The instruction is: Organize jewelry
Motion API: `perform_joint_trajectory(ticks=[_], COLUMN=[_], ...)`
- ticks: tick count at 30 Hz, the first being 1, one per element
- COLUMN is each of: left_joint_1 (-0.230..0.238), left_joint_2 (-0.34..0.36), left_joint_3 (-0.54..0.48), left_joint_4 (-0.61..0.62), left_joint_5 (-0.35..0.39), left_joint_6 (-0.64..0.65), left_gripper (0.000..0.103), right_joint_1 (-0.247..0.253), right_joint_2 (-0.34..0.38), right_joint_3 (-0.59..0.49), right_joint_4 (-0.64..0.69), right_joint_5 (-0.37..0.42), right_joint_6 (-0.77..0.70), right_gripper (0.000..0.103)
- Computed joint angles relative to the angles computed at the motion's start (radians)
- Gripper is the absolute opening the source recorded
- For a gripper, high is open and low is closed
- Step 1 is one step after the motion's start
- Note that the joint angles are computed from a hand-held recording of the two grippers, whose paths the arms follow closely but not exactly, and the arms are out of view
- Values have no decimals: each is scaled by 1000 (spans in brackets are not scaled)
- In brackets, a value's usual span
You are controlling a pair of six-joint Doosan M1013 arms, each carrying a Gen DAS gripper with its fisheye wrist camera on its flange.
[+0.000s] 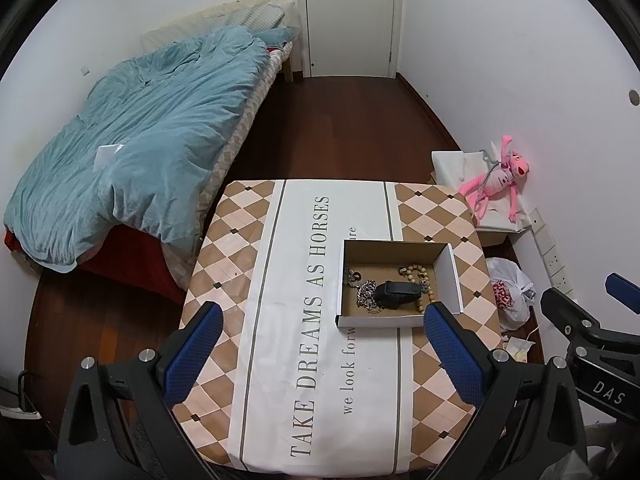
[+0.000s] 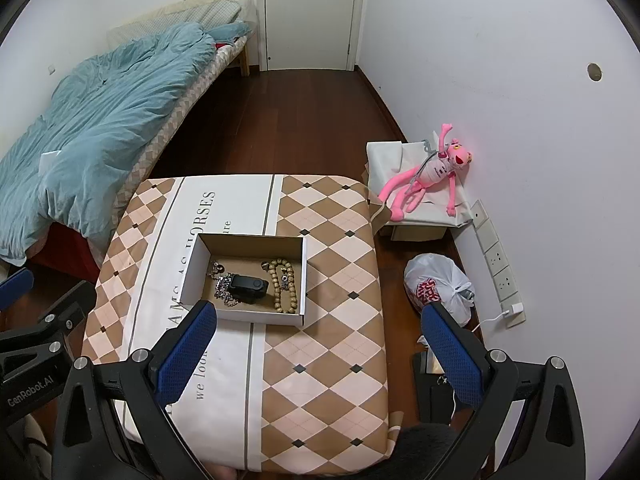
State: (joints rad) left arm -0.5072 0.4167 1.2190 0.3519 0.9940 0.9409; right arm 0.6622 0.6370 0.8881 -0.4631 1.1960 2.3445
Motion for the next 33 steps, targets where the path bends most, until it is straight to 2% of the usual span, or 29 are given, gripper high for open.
perform_joint_trajectory(ticks=[33], left_joint_1=[1], left_joint_2=[3], left_joint_3=[-1], left_joint_4=[1], left_joint_5=[6], left_joint_6=[0], left_gripper=[103], right_joint_1=[-1], right_joint_2=[2], right_joint_3=[-1], right_joint_4=[2], right_joint_5=[9], right_joint_6=[-12], right_gripper=[103])
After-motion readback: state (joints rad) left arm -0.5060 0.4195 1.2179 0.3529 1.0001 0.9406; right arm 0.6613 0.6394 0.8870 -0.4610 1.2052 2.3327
